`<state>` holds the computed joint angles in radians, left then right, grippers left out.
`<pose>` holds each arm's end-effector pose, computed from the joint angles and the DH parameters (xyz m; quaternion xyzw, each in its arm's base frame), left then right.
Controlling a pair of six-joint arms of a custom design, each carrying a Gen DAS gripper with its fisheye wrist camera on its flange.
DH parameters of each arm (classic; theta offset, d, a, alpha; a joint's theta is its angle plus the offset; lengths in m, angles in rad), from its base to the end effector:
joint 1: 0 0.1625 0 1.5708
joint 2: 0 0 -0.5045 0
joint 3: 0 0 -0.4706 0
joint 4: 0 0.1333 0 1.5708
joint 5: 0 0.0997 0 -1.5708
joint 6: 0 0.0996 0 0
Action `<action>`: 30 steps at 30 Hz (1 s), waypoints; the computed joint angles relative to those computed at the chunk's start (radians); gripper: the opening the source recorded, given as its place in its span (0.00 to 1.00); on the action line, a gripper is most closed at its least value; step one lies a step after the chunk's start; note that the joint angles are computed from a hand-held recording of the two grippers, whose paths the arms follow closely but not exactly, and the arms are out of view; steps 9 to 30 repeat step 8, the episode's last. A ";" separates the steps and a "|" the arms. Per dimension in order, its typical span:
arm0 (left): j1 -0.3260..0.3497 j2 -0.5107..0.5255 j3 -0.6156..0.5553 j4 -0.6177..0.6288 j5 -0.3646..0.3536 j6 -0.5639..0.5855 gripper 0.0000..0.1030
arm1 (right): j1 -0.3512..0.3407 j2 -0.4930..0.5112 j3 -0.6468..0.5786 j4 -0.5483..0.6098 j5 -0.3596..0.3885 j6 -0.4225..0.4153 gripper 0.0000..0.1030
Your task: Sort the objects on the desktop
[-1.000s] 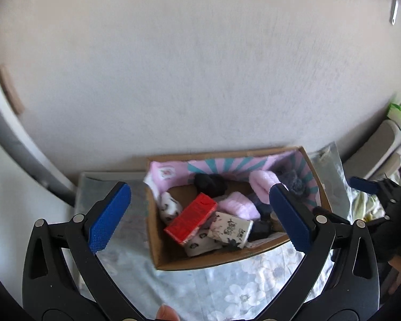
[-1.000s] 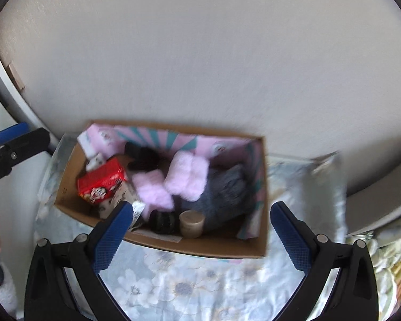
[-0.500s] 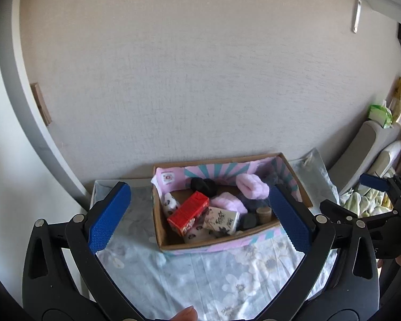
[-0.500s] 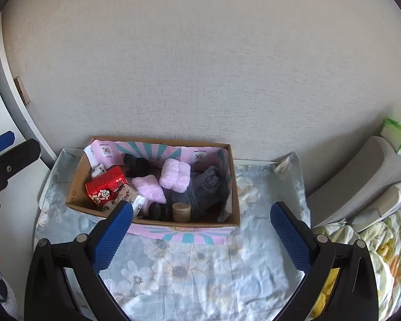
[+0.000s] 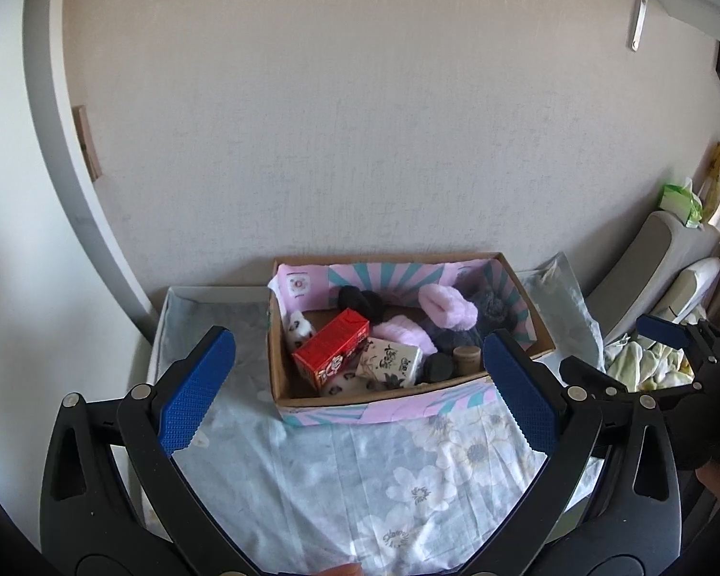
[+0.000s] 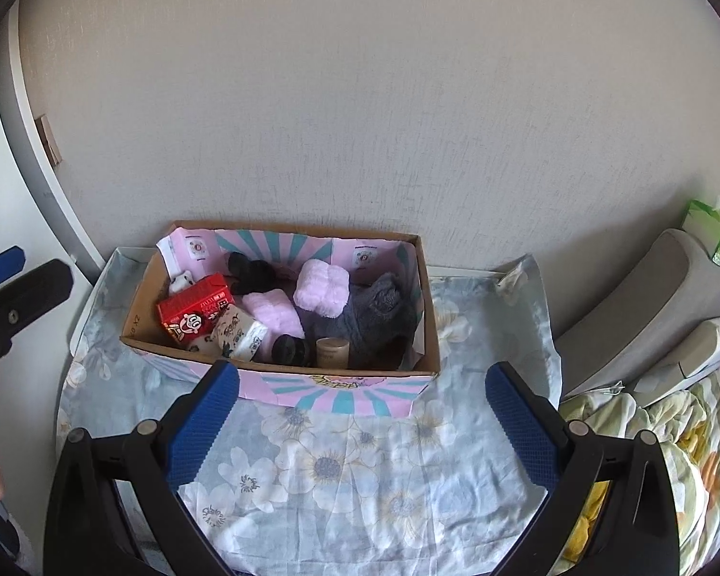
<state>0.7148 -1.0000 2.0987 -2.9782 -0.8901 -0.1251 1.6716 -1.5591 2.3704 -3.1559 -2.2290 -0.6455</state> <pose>-0.3285 -0.5446 0.1244 0.2849 0.8883 -0.2832 0.2227 0.1179 -0.4467 0.3390 0.2059 -0.8605 0.2634 0.3843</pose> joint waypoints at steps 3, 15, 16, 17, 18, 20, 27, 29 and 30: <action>-0.004 0.002 0.004 -0.023 0.021 -0.007 1.00 | -0.004 0.000 -0.005 0.011 0.010 0.000 1.00; -0.004 0.007 -0.003 -0.024 0.043 -0.024 1.00 | -0.009 -0.004 -0.011 0.025 0.015 -0.010 1.00; -0.004 0.007 -0.003 -0.024 0.043 -0.024 1.00 | -0.009 -0.004 -0.011 0.025 0.015 -0.010 1.00; -0.004 0.007 -0.003 -0.024 0.043 -0.024 1.00 | -0.009 -0.004 -0.011 0.025 0.015 -0.010 1.00; -0.004 0.007 -0.003 -0.024 0.043 -0.024 1.00 | -0.009 -0.004 -0.011 0.025 0.015 -0.010 1.00; -0.004 0.007 -0.003 -0.024 0.043 -0.024 1.00 | -0.009 -0.004 -0.011 0.025 0.015 -0.010 1.00; -0.004 0.007 -0.003 -0.024 0.043 -0.024 1.00 | -0.009 -0.004 -0.011 0.025 0.015 -0.010 1.00; -0.004 0.007 -0.003 -0.024 0.043 -0.024 1.00 | -0.009 -0.004 -0.011 0.025 0.015 -0.010 1.00; -0.004 0.007 -0.003 -0.024 0.043 -0.024 1.00 | -0.009 -0.004 -0.011 0.025 0.015 -0.010 1.00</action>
